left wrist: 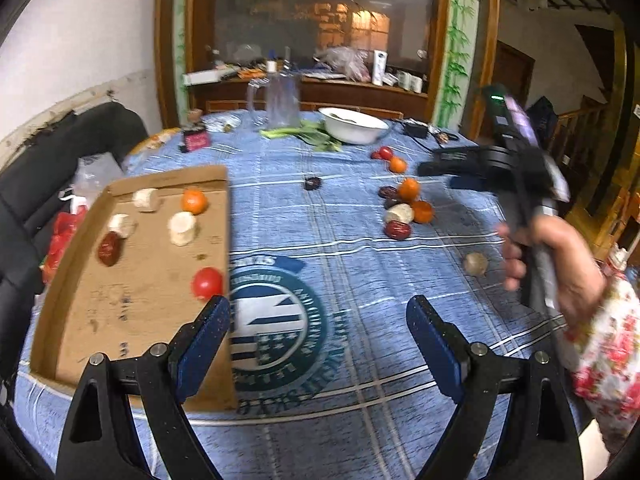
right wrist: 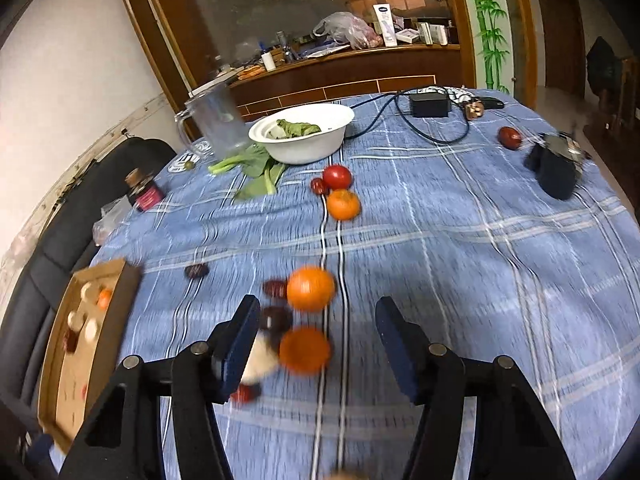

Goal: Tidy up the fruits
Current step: 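Grasp another red date with the left tool while the right tool grasps an orange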

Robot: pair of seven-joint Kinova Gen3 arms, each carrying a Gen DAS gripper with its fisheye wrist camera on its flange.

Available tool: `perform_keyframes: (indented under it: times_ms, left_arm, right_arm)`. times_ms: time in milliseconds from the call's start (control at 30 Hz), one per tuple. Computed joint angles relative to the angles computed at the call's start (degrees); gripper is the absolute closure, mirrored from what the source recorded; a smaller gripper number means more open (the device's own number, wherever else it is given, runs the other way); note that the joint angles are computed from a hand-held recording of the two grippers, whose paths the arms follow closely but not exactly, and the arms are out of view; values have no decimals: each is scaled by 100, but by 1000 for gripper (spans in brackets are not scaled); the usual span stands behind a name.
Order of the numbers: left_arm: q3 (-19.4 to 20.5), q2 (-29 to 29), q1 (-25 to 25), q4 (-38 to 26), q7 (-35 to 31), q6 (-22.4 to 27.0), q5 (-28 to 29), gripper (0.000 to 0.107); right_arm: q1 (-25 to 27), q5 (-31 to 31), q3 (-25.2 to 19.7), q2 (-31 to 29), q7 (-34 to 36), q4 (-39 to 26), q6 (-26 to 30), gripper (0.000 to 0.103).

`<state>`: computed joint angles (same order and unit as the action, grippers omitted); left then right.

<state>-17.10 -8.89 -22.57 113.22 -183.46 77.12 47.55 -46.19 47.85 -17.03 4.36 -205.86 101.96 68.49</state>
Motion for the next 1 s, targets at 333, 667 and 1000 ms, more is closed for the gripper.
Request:
perform_keyframes:
  times_ms: [333,667,1000]
  left_arm:
    - [928,357,825,-348,1005,-396,-288,53]
    - [1650,1033,1702,-519,2002,-1304,-428,53]
    - [1876,1198,1891,-397,1901,-1873,-431,60]
  right_arm:
    - [337,-170,295,111,312,297,-996,65]
    - [484,-124,168,-233,-97,673,-1253,66]
    - [690,-179,19,-350,-258,777,-1308,66]
